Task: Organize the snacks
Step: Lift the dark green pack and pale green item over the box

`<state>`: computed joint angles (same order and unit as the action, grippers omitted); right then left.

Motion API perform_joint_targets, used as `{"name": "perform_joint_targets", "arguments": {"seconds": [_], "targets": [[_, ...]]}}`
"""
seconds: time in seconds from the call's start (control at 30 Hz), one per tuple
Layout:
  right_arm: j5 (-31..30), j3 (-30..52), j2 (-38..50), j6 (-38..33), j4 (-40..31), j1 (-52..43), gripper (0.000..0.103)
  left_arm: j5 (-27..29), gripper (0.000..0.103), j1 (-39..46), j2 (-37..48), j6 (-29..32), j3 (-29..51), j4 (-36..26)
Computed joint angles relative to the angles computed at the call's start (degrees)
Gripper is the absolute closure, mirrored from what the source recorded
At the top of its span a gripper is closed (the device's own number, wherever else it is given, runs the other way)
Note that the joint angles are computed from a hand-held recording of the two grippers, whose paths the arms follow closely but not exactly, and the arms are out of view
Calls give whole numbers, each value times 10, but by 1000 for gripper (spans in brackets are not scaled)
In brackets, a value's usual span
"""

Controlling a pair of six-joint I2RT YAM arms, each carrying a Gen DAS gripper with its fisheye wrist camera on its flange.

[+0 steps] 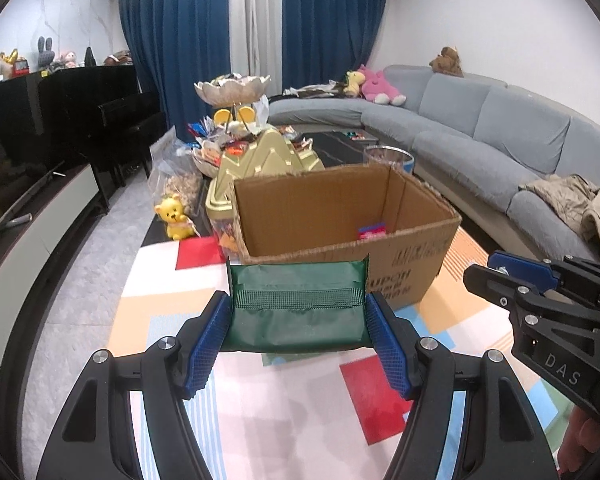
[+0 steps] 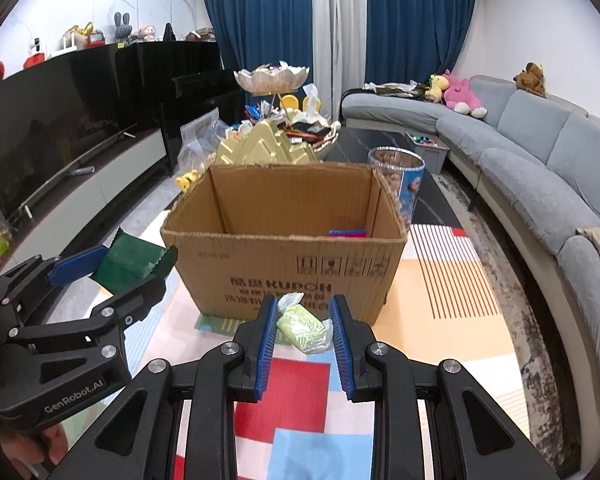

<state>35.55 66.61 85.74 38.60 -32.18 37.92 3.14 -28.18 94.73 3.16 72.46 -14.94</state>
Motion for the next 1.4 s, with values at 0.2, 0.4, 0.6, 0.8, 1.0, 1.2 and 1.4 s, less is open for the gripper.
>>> {"name": "perform_joint_targets", "arguments": {"seconds": [0.2,0.4,0.6,0.8,1.0,1.2,1.4], "targets": [[2,14,-7,-17,1,-12,75,-8,35,-4,9,-10,28,-3],[5,29,-10,-42,9,-27,75,-23,35,-9,22,-21,55,-2],[7,46,-3,-66,20,-42,75,-35,35,-9,44,-29,91,-4],[2,60,8,-95,45,-61,75,-43,35,-9,73,-39,135,-6],[-7,71,27,-126,73,-83,75,-46,35,-11,113,-40,183,-14],[-24,90,52,-149,88,-105,75,-45,35,-8,156,-39,225,-17],[-42,104,78,-165,102,-123,75,-46,35,-8,188,-38,258,-19]]}}
